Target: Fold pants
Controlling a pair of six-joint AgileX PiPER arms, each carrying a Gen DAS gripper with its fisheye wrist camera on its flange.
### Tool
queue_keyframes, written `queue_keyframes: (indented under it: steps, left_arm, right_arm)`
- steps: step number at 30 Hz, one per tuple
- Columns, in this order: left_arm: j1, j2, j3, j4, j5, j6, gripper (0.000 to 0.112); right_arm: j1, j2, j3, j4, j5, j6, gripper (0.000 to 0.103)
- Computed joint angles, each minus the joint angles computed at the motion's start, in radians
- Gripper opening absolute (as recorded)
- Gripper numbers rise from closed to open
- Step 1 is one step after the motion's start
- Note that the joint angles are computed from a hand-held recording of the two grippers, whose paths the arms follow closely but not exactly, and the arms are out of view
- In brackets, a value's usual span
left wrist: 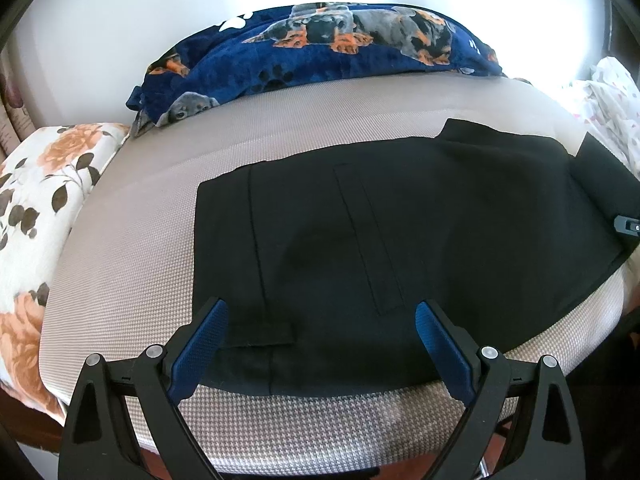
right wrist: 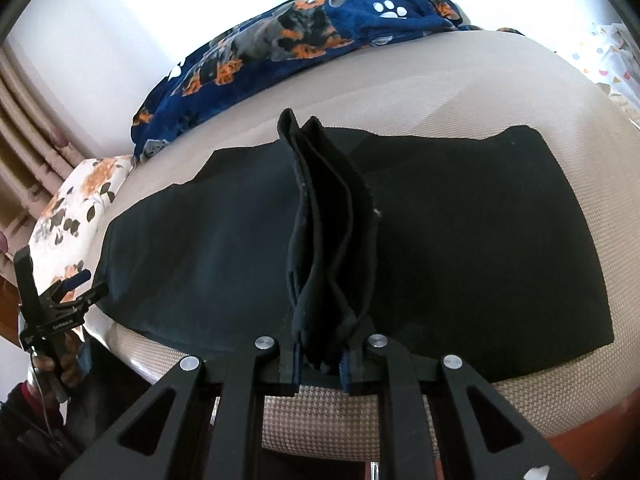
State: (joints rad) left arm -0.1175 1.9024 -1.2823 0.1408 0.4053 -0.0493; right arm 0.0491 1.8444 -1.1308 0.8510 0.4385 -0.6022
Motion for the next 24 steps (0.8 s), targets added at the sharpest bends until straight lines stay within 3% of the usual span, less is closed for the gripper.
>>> queue_keyframes:
  steps: [12,19,24]
  left_arm:
    - [-0.003,0.003,0.001,-0.008,0.006,0.014,0.094]
    - [-0.002,0.011,0.003,-0.011,0.004,0.021,0.094]
    - [-0.002,0.013,0.002,-0.014,0.004,0.030,0.094]
  right_arm:
    - [0.031,0.024,-0.039,-0.062,0.018,0.049,0.022]
    - [0.042,0.029,-0.049,-0.035,0.031,0.025,0.037]
    - [0.022,0.035,-0.043,0.111,0.075,-0.099,0.054]
